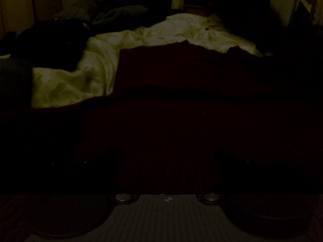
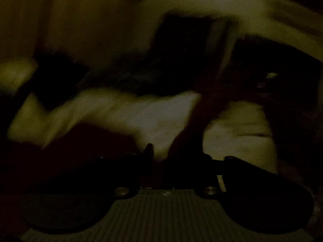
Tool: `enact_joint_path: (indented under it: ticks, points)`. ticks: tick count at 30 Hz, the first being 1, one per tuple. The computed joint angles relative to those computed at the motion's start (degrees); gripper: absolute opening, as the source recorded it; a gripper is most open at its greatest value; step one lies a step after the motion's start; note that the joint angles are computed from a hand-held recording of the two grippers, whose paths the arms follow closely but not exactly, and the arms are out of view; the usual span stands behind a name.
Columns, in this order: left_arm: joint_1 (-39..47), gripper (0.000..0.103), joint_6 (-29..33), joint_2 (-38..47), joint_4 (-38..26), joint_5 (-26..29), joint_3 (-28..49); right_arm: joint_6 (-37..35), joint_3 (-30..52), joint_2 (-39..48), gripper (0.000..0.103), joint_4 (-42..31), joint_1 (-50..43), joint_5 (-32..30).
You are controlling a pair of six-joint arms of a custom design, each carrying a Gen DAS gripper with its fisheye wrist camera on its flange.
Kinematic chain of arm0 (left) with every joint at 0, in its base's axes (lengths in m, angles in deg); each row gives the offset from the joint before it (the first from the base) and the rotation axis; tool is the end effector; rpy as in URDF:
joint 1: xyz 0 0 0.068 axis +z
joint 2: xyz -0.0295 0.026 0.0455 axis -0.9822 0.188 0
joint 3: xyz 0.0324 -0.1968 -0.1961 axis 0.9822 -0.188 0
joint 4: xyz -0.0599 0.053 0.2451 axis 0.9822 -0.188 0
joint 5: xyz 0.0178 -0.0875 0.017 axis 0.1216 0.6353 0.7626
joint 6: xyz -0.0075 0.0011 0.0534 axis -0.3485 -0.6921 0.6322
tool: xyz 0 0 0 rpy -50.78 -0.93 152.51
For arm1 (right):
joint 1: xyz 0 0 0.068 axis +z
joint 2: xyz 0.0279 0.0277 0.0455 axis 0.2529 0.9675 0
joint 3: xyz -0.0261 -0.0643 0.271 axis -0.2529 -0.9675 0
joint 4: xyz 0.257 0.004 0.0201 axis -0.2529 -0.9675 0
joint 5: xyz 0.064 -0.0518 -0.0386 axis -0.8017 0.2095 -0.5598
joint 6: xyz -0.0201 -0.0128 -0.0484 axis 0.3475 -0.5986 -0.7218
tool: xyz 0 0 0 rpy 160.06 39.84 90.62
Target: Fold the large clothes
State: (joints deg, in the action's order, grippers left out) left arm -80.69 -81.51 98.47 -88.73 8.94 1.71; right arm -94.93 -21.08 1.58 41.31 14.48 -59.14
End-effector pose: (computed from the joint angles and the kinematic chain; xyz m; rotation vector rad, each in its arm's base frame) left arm 0.1685 -0.0025 0.1796 -0.0565 2.3680 0.0310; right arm 0.3382 0.0167 0.2442 -0.9259 1.9204 0.2012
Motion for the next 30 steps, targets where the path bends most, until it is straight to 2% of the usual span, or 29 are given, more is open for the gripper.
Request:
enact_joint_path:
  ticks: [1,3,4,6,8,9,15,20,23,27,30]
  points:
    - [0.09,0.103,0.04,-0.02,0.01,0.11,-0.03,-2.71,-0.05,1.31,0.068,-2.11,2.31,3.09]
    - [0.19,0.103,0.06,-0.02,0.08,0.33,-0.04,-4.05,2.73,5.62,0.071,-7.78,5.47,11.46]
    - [0.33,0.103,0.11,0.00,0.08,0.52,-0.02,-3.67,4.44,7.35,0.071,-9.78,5.36,12.80]
    - [0.57,0.103,0.19,0.19,0.00,0.81,0.15,-1.75,6.71,8.08,0.077,-13.88,2.40,9.87]
    - [0.62,0.103,0.16,0.26,-0.10,0.85,0.25,1.36,10.10,8.44,0.092,-17.66,-1.02,4.02]
    - [0.65,0.103,0.16,0.24,-0.12,0.89,0.24,2.70,11.42,8.32,0.094,-19.11,-3.24,0.09]
    - [1.01,0.103,0.08,0.15,-0.23,1.34,0.26,19.62,15.66,7.50,0.095,-21.24,-13.31,-12.34]
    - [0.55,0.103,-0.27,0.20,-0.47,0.91,0.40,38.69,12.64,8.84,0.096,-13.64,-23.99,-21.82]
    - [0.60,0.103,-0.37,0.16,-0.46,1.01,0.33,46.83,12.99,13.75,0.096,-13.46,-28.44,-29.48]
    - [1.94,0.103,-0.62,0.58,-4.02,2.57,3.21,47.74,12.98,15.95,0.091,-14.61,-28.36,-27.08]
    - [5.96,0.103,-0.81,0.58,-6.06,6.59,7.89,49.08,13.84,16.31,0.086,-13.63,-27.29,-25.68]
